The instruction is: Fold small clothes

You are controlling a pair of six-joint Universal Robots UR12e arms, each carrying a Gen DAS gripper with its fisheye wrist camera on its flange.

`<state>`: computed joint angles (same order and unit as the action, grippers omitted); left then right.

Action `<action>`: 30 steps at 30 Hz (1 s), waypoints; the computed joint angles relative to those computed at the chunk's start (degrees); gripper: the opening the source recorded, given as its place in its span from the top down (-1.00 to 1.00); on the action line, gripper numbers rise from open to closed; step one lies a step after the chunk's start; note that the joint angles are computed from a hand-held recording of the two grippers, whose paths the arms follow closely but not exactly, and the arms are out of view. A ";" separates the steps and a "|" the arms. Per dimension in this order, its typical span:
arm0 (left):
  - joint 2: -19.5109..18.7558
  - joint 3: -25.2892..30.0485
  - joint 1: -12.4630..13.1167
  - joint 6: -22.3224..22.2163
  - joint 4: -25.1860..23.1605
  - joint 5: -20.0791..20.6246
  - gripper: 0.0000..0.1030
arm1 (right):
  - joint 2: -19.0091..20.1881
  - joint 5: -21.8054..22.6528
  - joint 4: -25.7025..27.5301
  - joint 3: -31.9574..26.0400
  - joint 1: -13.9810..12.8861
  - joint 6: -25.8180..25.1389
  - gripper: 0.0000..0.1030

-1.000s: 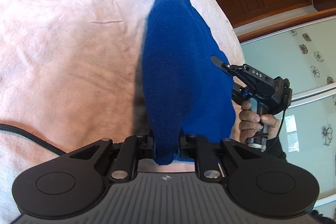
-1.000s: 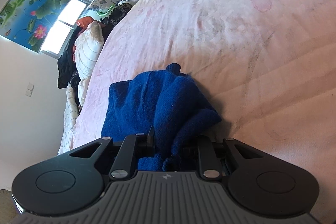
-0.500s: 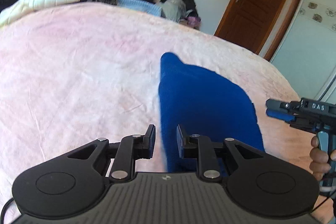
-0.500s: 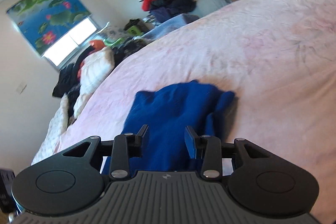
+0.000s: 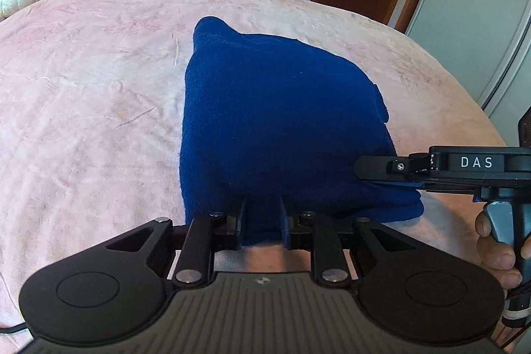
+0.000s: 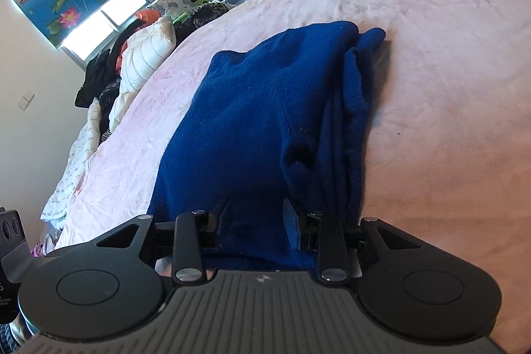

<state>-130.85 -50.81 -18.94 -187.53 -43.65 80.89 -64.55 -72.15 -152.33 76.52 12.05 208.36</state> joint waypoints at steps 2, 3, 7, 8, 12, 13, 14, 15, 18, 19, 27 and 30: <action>0.25 0.04 -0.32 -0.09 -0.51 1.58 0.60 | -1.01 -3.06 -0.70 0.65 0.81 -1.67 0.13; 0.54 -0.19 -0.42 -0.42 -0.63 2.21 0.60 | -1.52 -4.06 -1.46 1.13 1.08 -2.59 0.11; 2.13 -1.83 -0.55 -1.10 -0.50 4.33 0.59 | -3.84 -5.15 -3.45 3.38 1.52 -3.98 -0.02; 2.49 -2.37 -0.57 -0.90 -0.03 4.74 0.59 | -4.05 -4.95 -3.90 3.49 1.51 -4.32 -0.02; 2.87 -2.81 -0.98 0.39 0.17 6.91 0.58 | -3.29 -3.47 -3.55 2.08 1.54 -4.93 -0.13; 2.74 -2.63 -1.05 0.48 -0.09 7.16 0.57 | -2.89 -3.16 -3.36 1.58 1.58 -4.78 -0.16; 2.55 -2.37 -1.10 0.46 -0.45 7.28 0.53 | -2.31 -2.67 -2.54 0.81 1.56 -4.54 -0.18; 2.47 -2.41 -1.10 0.53 -0.45 7.04 0.50 | -1.77 -2.49 -1.30 0.12 1.57 -4.27 -0.22; 2.23 -3.07 -0.90 1.42 -0.11 6.02 0.43 | -0.64 -3.75 3.84 -0.88 1.71 -4.01 -0.23; 2.47 -3.99 -0.84 1.96 1.46 5.87 0.43 | -0.71 -3.27 3.24 -0.25 1.55 -4.23 -0.15; 2.68 -2.79 -1.01 6.51 6.12 7.01 0.39 | 1.11 -1.97 -0.67 -5.81 -0.85 -2.46 -0.29; -0.57 2.04 -1.81 9.93 8.64 10.07 -0.15 | 5.74 -2.65 2.16 -13.90 -1.43 -3.85 -0.32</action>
